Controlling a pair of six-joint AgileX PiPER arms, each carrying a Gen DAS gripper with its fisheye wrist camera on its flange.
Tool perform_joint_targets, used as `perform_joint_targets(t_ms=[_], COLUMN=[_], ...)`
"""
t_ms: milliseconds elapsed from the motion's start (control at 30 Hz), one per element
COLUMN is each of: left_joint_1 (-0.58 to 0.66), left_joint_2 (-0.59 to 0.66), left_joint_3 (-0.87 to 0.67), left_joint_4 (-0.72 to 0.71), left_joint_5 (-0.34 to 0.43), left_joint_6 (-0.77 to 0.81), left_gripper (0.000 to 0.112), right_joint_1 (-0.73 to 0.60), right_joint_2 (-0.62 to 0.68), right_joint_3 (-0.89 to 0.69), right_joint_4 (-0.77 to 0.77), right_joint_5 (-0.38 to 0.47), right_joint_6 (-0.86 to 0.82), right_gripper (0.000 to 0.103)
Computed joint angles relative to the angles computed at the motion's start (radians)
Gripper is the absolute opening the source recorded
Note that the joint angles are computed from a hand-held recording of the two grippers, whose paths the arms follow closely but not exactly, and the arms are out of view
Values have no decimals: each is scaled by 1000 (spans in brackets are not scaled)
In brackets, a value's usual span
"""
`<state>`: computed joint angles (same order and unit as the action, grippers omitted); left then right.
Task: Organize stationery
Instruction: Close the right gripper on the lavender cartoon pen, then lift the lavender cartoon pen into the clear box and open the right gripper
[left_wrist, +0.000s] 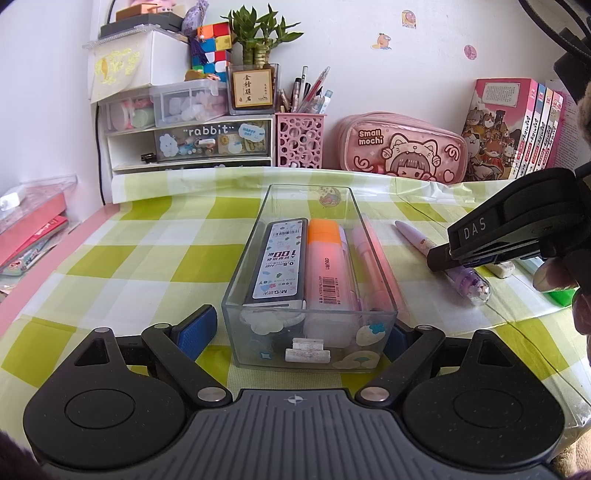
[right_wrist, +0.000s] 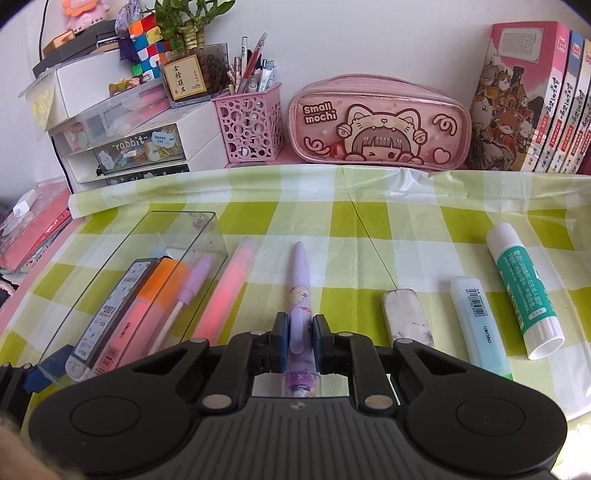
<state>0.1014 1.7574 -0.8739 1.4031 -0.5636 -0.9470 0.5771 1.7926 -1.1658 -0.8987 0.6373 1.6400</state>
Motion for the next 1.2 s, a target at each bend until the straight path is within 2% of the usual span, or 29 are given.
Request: perform_joint_targets(t_ms=[367,500,1000,1200], left_joint_1=[1,1,0,0], left_joint_2=[0,0,0,0], left_joint_3=[1,1,2,3], left_joint_4=[-1,-1,-5,-5], left_joint_5=[-1,-1,0,-1], left_joint_6=[1,2,5,6], left_gripper=[87,87,87,87], right_joint_1=[-80,-97,-134,-138], right_joint_2=[-81,-102,-179,-166], right_joint_3=[99,120,189,165], right_joint_4=[71,79,-3,88], right_joint_5=[-199,-246,-440,-503], right_joint_6=[87,118,333,250], right_gripper=[13,13,13,13])
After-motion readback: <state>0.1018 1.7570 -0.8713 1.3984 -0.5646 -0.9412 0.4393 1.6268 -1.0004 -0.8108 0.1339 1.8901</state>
